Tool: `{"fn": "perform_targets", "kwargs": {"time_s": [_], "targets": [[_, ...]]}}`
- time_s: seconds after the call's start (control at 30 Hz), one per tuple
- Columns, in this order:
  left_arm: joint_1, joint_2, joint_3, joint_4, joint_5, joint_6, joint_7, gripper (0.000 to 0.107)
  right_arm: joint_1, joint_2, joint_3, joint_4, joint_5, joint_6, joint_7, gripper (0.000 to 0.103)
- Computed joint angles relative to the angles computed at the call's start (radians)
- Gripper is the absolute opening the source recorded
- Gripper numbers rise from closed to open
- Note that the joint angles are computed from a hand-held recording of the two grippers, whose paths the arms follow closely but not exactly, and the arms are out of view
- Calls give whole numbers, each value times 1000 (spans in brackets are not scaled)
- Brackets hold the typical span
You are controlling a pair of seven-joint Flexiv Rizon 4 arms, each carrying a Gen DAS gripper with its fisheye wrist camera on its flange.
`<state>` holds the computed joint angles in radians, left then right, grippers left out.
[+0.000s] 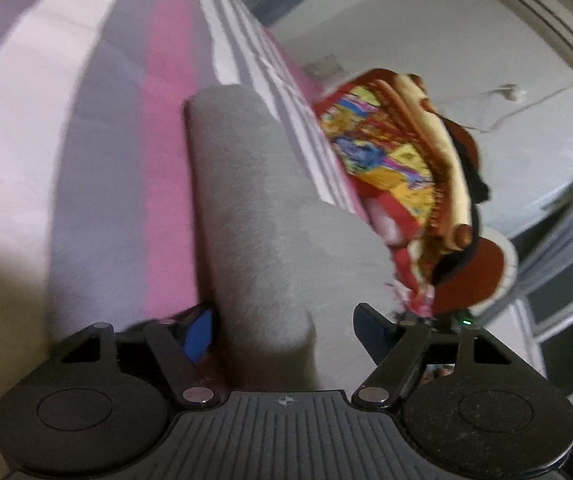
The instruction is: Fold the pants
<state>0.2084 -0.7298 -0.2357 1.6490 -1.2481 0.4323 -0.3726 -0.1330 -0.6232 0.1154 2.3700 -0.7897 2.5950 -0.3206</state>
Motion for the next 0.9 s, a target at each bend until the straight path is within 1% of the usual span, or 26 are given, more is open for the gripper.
{"fn": "perform_targets", "kwargs": {"time_s": [0.03, 0.1, 0.13, 0.17, 0.27, 0.4, 0.47, 0.57, 0.67, 0.77, 0.83, 0.9], "targets": [[-2, -10, -5, -6, 2, -8, 5, 69, -16, -24, 2, -24, -41, 18, 11, 67], [-12, -37, -17, -27, 1, -6, 3, 49, -24, -54, -7, -70, -104, 16, 33, 64], [-13, -49, -22, -36, -3, -7, -5, 43, -27, -70, -11, -98, -138, 13, 48, 61], [-12, -58, -27, -37, -11, -6, -14, 33, -31, -86, -16, -128, -171, 13, 66, 59], [6, -68, -44, -31, -41, -34, -8, 30, -22, -126, -25, -191, -209, 33, 89, 53], [23, -59, -58, -19, -94, -78, 20, 30, -13, -133, -36, -209, -209, 82, 94, 52], [22, -60, -60, -35, -110, -92, 33, 30, -9, -130, -44, -224, -223, 99, 102, 51], [16, -81, -59, -105, -111, -87, 22, 30, -4, -129, -68, -299, -284, 95, 154, 51], [12, -131, -73, -228, -100, -61, -21, 30, 6, -154, -97, -430, -349, 74, 236, 51], [-5, -209, -100, -402, -61, -11, -96, 30, 23, -213, -131, -628, -405, 62, 357, 51], [-24, -281, -115, -545, -1, 21, -161, 30, 37, -265, -157, -763, -412, 54, 433, 51], [-52, -363, -113, -694, 81, 50, -241, 30, 49, -316, -185, -874, -407, 39, 501, 51]]}}
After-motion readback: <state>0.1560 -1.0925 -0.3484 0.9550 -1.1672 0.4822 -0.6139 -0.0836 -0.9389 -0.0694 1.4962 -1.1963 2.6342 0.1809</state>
